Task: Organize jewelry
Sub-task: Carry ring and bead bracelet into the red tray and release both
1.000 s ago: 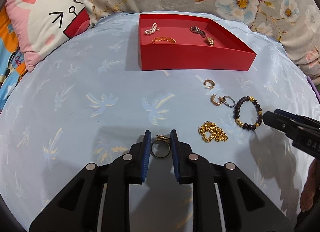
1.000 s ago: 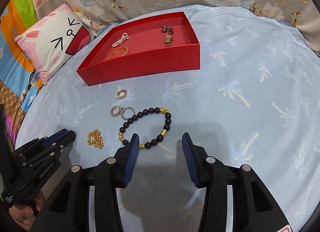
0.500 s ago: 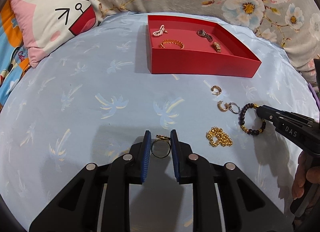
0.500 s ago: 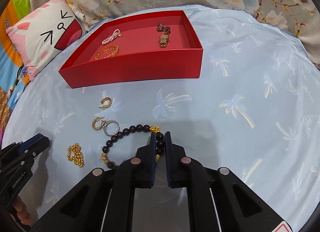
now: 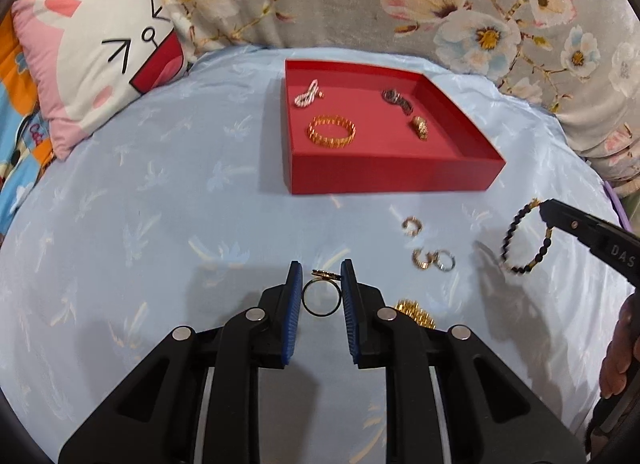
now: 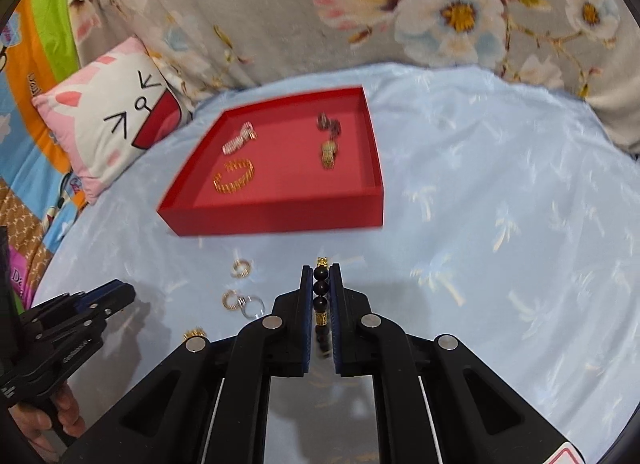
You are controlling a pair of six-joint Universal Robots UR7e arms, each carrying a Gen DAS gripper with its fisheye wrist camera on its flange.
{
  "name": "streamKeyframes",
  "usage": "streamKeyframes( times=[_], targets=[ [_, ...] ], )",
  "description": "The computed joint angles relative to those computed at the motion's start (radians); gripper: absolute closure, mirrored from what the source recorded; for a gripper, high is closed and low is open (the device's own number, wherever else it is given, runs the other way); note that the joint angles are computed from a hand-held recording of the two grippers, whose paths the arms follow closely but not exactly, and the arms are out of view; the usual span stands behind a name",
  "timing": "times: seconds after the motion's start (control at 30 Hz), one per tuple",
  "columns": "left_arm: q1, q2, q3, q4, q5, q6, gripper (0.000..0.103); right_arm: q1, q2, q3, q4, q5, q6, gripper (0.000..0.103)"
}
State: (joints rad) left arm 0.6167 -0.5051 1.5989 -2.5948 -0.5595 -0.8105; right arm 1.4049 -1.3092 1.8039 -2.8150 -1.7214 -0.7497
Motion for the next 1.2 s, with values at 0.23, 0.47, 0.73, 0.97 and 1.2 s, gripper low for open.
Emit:
streamKeyframes(
  times=[0.23,0.47,0.73,0.97,1.2],
  targets=[
    [0.024,0.046,-0.144,-0.128,0.055,0.217,0.084,0.053,0.072,-0.166,0.092,0.058,0.052,0.096],
    [0.086,0.156,-0.387,-0.193,0.033,0.42,0.084,0.084,0.219,-0.346,0.178,0.071,0.116,0.096],
    [0.151,0.228,-0.499,-0.091,-0.032,0.396,0.084,0.067,0.337,-0.428,0.213,-0.008,0.112,0.096],
    [0.177,0.241,-0.508,-0.038,-0.032,0.339,0.083,0.055,0.361,-0.416,0.116,-0.086,0.073,0.095],
    [0.157,0.216,-0.456,-0.061,0.04,0.322,0.042,0.047,0.295,-0.346,0.065,-0.046,0.072,0.085]
  ],
)
